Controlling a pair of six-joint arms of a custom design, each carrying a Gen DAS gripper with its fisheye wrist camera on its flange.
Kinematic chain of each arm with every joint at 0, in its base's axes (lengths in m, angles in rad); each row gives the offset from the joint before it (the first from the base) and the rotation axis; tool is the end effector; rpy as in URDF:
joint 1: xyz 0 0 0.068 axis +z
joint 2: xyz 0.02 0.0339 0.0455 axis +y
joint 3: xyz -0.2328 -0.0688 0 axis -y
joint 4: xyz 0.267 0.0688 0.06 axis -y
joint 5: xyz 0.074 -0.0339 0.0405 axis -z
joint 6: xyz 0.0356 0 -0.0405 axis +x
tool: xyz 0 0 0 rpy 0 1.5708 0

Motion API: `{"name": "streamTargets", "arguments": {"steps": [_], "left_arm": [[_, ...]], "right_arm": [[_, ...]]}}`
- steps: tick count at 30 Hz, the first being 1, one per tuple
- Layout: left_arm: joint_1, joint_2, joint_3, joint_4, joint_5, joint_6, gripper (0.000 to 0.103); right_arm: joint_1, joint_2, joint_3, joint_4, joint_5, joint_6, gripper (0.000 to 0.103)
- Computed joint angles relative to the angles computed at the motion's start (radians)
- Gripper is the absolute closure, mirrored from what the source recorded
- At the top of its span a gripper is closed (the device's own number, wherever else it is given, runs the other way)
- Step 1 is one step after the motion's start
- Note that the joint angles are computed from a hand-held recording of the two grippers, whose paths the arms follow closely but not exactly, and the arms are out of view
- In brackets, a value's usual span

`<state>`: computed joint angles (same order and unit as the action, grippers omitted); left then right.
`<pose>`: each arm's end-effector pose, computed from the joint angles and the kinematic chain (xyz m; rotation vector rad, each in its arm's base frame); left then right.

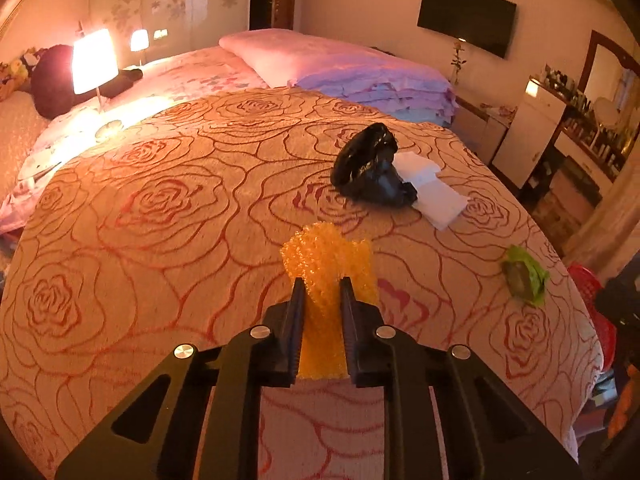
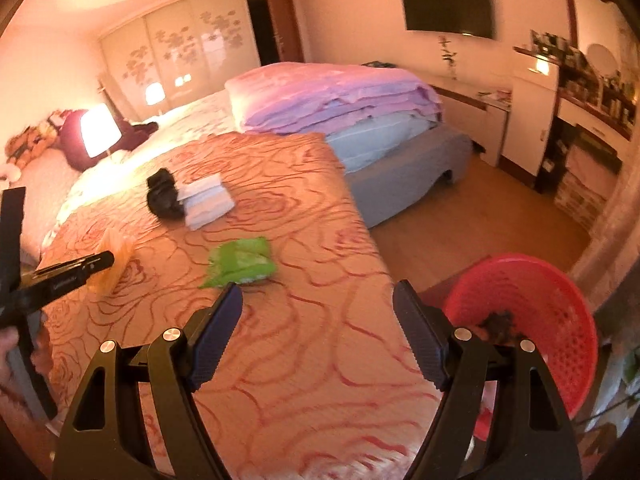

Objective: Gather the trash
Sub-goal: 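Grasp the orange mesh sponge with the left tool while the right tool grasps the green packet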

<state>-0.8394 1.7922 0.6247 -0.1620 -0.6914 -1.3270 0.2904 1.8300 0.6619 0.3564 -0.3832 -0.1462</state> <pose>0.1874 -0.1749 0.0201 -0.6864 2.3220 0.1491 0.2962 0.1024 0.0388 -0.6899 2.2662 0.5248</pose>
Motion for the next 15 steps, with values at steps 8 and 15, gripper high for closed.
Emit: {"name": "streamTargets", "arguments": {"steps": [8,15], "left_arm": [[-0.081,0.004,-0.013,-0.010,-0.019,-0.100,0.087],[-0.097,0.011,-0.013,-0.007,-0.028,-0.116,0.087]], "right_arm": [[0.114,0.081,0.102,-0.033,0.024,-0.018,0.028],[0.163,0.191,0.246,-0.129,0.020,-0.054,0.028]]}}
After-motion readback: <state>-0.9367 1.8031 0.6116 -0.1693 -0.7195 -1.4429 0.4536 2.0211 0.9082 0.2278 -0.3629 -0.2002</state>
